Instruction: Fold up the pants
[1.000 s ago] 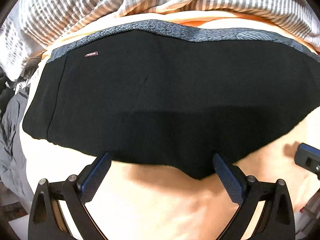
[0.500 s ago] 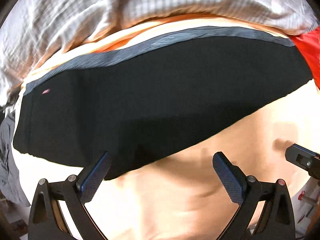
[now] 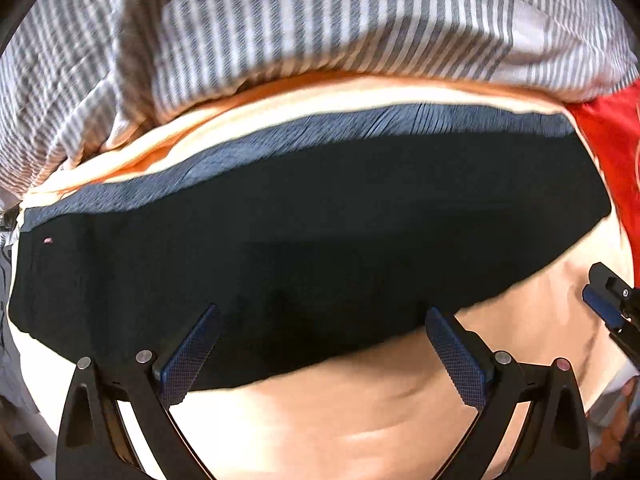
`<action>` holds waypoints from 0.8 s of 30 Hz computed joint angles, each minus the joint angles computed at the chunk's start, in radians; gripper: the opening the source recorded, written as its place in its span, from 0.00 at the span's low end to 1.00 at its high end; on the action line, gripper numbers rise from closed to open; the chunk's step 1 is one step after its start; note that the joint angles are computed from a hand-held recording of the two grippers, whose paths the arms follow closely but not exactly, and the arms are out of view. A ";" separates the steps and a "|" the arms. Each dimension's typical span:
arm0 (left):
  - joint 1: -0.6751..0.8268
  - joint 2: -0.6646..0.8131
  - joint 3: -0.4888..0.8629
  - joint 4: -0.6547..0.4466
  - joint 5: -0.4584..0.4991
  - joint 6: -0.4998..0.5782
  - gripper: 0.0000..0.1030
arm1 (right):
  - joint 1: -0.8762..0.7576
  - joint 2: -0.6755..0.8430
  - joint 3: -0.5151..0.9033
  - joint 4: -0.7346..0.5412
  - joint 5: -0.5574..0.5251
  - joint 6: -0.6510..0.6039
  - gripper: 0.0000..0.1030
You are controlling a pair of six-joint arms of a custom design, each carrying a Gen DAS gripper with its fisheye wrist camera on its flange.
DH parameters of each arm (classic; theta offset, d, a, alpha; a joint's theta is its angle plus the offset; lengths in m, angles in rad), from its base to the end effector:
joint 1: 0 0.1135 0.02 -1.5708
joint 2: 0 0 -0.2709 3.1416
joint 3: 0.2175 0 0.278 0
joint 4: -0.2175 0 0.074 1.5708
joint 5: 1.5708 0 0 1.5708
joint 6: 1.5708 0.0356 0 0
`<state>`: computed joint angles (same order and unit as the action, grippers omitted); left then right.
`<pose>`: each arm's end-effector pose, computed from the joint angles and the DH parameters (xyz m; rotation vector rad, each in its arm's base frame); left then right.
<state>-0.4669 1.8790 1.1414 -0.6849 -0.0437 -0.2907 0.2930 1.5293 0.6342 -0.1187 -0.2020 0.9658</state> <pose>0.3218 -0.1605 0.1251 0.2581 2.9765 -0.0214 0.2688 0.0885 0.1175 0.8255 2.6001 0.6824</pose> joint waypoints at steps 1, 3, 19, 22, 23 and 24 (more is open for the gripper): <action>-0.013 0.010 0.018 -0.003 -0.002 -0.022 1.00 | -0.041 0.010 -0.016 0.048 -0.016 -0.002 0.55; -0.035 0.053 0.070 -0.006 -0.007 -0.058 1.00 | -0.109 0.036 -0.034 0.119 -0.047 0.000 0.55; -0.108 0.410 0.571 -0.087 -0.131 -0.234 1.00 | -0.312 0.310 -0.008 0.554 -0.273 0.058 0.58; -0.122 0.439 0.614 -0.085 -0.190 -0.238 1.00 | -0.315 0.318 0.009 0.575 -0.312 0.014 0.58; -0.129 0.454 0.628 -0.092 -0.230 -0.236 1.00 | -0.315 0.324 0.015 0.572 -0.319 -0.002 0.58; -0.138 0.473 0.650 -0.114 -0.249 -0.246 1.00 | -0.340 0.309 -0.009 0.569 -0.342 -0.029 0.58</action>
